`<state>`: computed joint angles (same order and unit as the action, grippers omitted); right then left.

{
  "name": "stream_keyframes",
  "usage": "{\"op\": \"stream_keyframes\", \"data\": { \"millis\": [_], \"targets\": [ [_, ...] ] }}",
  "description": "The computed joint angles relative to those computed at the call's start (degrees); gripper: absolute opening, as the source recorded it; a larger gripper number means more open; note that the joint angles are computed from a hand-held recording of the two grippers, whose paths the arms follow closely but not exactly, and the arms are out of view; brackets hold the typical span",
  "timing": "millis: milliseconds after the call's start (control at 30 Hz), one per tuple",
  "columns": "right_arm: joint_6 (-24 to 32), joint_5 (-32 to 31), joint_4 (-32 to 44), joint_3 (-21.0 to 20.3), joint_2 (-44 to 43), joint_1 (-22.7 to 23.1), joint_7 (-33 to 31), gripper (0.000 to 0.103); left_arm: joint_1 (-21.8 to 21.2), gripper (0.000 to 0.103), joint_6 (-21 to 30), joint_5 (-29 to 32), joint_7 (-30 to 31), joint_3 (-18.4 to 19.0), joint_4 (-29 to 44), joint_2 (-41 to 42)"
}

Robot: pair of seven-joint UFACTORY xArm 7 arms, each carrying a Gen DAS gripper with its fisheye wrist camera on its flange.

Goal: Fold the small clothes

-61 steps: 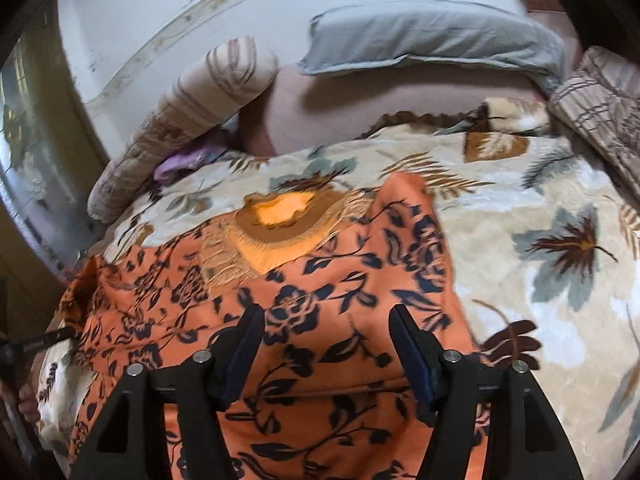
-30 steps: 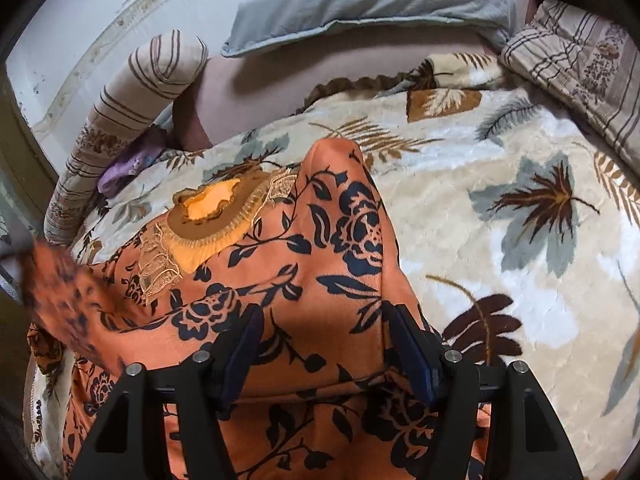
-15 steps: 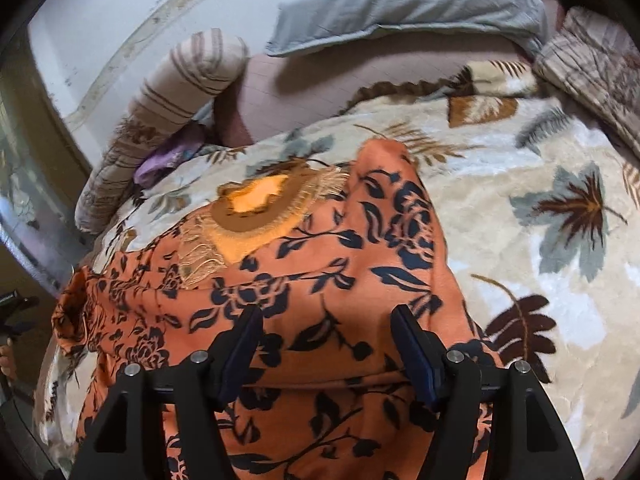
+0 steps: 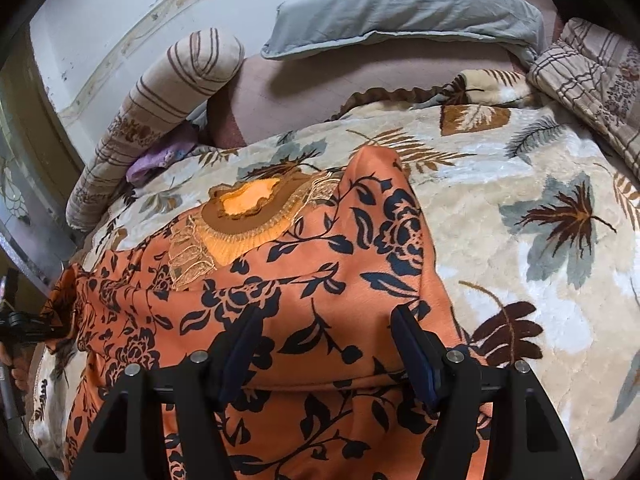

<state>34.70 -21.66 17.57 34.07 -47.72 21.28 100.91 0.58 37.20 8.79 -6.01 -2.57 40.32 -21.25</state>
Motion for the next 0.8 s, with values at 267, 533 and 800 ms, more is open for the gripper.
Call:
{"op": "stream_keyframes", "data": {
  "millis": [267,533,800],
  "targets": [
    [1.91,1.95,-2.76,-0.73,-5.81,1.74,2.42,0.070,-13.89,0.004,18.19,-18.91,13.88,0.28,11.67,-8.83],
    [5.93,5.45,-6.93,-2.41,-14.59,4.00,5.09,0.070,-25.17,0.005,29.39,-25.40,13.95,-9.81,34.27,5.32],
    [8.83,8.76,-16.07,-4.59,-31.85,8.78,11.01,0.075,-28.90,0.068,26.60,-29.68,12.22,-11.48,39.82,11.58]
  ]
}}
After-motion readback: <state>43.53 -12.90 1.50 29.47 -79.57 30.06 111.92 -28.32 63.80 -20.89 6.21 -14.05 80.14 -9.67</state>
